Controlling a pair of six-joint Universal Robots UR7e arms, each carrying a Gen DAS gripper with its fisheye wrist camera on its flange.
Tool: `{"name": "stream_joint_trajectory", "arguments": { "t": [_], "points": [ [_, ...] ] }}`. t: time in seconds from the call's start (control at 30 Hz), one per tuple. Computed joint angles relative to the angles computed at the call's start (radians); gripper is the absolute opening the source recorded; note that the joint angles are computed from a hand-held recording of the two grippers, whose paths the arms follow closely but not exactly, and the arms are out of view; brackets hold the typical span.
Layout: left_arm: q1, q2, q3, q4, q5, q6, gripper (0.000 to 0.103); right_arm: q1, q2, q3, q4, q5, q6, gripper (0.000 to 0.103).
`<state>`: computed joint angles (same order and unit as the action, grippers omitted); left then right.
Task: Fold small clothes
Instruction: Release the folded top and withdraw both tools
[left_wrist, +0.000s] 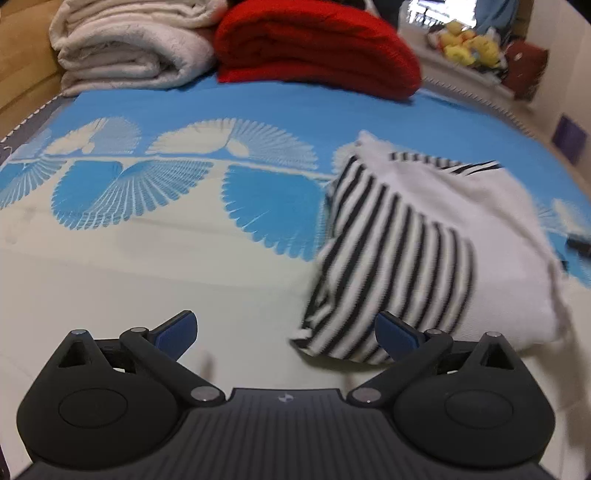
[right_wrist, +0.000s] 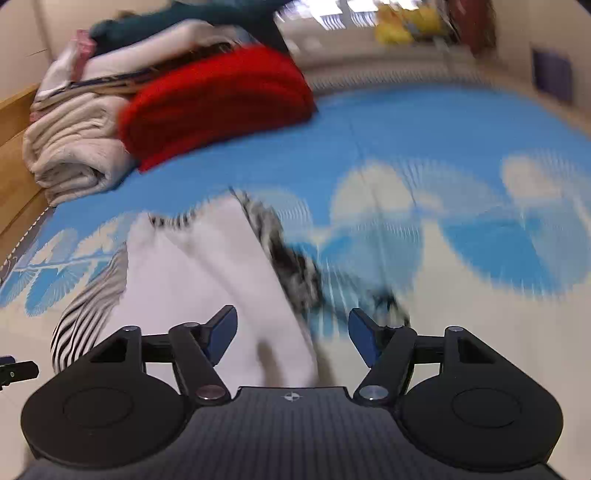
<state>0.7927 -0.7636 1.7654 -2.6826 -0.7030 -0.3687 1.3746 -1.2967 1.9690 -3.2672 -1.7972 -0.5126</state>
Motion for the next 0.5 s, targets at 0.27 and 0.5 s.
{"name": "stream_joint_trajectory", "arguments": {
  "t": [0.27, 0.5],
  "points": [
    [0.034, 0.040, -0.063, 0.036, 0.001, -0.036, 0.103, 0.043, 0.276, -0.330, 0.072, 0.050, -0.178, 0.017],
    [0.046, 0.048, -0.079, 0.055, -0.010, -0.068, 0.103, 0.002, 0.382, -0.454, 0.066, -0.225, -0.040, 0.011]
  ]
}}
